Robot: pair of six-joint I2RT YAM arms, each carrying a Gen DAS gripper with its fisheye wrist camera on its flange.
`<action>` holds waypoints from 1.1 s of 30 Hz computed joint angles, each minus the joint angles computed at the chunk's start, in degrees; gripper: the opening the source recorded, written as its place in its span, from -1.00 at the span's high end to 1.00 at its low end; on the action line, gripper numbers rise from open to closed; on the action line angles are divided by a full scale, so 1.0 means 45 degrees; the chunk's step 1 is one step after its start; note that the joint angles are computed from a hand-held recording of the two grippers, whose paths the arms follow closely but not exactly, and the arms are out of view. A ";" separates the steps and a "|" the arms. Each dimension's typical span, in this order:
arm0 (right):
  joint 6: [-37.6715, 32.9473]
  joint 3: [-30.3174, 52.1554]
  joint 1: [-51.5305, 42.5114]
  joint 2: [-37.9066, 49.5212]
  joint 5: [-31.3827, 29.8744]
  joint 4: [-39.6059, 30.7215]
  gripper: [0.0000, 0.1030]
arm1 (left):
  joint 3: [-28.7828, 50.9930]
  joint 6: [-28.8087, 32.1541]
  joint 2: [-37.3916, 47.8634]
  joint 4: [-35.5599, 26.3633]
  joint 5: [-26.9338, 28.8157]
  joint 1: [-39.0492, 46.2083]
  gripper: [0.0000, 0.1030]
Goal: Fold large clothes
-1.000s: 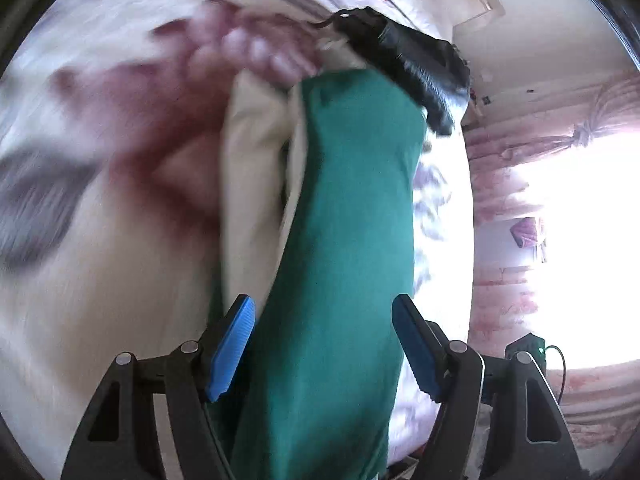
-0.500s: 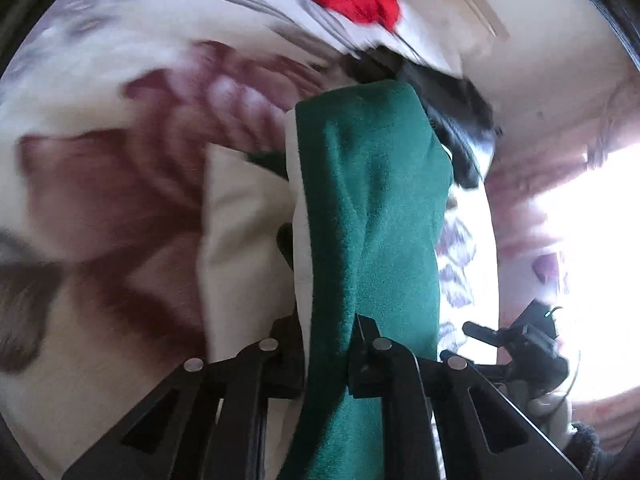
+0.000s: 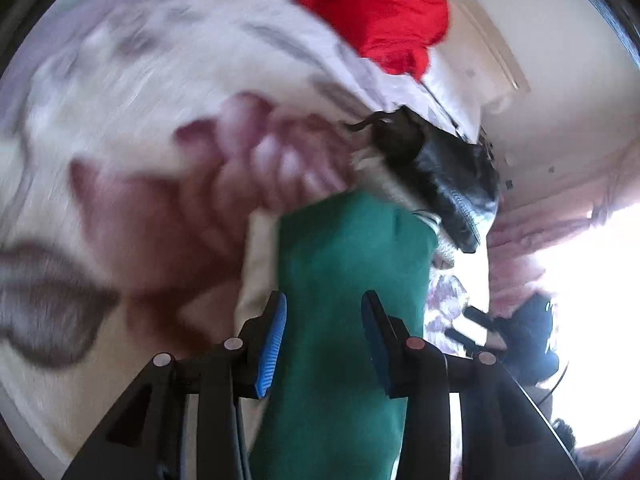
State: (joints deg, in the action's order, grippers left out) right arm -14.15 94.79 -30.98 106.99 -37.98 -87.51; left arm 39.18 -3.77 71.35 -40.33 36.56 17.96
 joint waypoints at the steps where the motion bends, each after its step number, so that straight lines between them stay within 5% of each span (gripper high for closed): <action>1: 0.0089 0.0485 0.0438 0.0313 -0.0036 0.0120 -0.25 | 0.0371 -0.0668 0.0707 0.0730 -0.0803 -0.1248 0.35; 2: 0.0219 0.1047 0.0892 0.0739 0.0028 0.0214 -0.11 | 0.0765 -0.0828 0.1636 0.1058 -0.1061 -0.1930 0.36; 3: 0.0282 0.1540 0.1335 0.1244 0.0196 0.0375 -0.09 | 0.1308 -0.1187 0.2885 0.1524 -0.1636 -0.2782 0.64; 6: 0.0768 0.3345 0.2782 0.2992 0.1058 0.0779 -0.07 | 0.2157 -0.1095 0.5948 0.2578 -0.3329 -0.3779 0.91; 9: 0.0842 0.2842 0.3571 0.3635 0.2249 0.1745 -0.07 | 0.2220 -0.0676 0.8332 0.3236 -0.2409 -0.2963 0.94; 11: 0.0857 0.3117 0.3897 0.4571 0.2937 0.1647 -0.08 | 0.2025 -0.0514 0.8166 0.3238 -0.1613 -0.2377 0.94; 14: 0.0941 0.3864 0.3438 0.4806 0.2159 0.0896 -0.13 | 0.1988 -0.0238 0.6947 0.1721 -0.0184 -0.1218 0.91; 15: 0.0875 0.3824 0.3086 0.4647 0.1486 0.0709 -0.20 | 0.1767 0.0029 0.6267 0.1379 0.0316 -0.0690 0.64; 16: 0.0707 0.3144 0.2572 0.4200 0.0562 0.1231 -0.38 | 0.1634 0.0395 0.5800 0.1072 0.0482 -0.0265 0.07; 18: 0.0668 0.2737 0.1880 0.3831 0.0133 0.1407 -0.50 | 0.1427 0.0763 0.5580 0.1173 0.0870 0.0007 -0.60; 20: 0.0566 0.2531 0.1581 0.3939 0.0315 0.1572 -0.50 | 0.1392 0.0780 0.5895 0.1625 -0.0023 -0.0470 -0.63; 23: 0.0855 0.2051 0.1627 0.4478 0.0259 0.2148 -0.50 | 0.1624 0.0617 0.7172 0.2791 -0.1146 -0.1646 -0.45; 25: 0.0940 0.1876 0.1792 0.5091 -0.0075 0.2429 -0.49 | 0.1152 0.0625 0.7093 0.3699 -0.2086 -0.2155 0.25; 28: 0.1309 0.0851 0.2188 0.4272 0.0189 0.3670 0.11 | 0.0149 0.0956 0.5880 0.4073 -0.1176 -0.1054 0.69; 31: 0.1059 0.0249 0.2614 0.3189 0.0267 0.4084 0.41 | -0.0746 0.1857 0.4205 0.3250 -0.0405 0.0838 0.79; 33: 0.1112 0.0051 0.2942 0.2729 0.0197 0.4280 0.43 | -0.0945 0.1975 0.3945 0.3073 -0.0383 0.1537 0.82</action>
State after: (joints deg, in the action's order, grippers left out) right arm -9.14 95.02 -17.74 119.27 -37.10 -68.25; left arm 34.93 5.12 89.10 -26.50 34.84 24.88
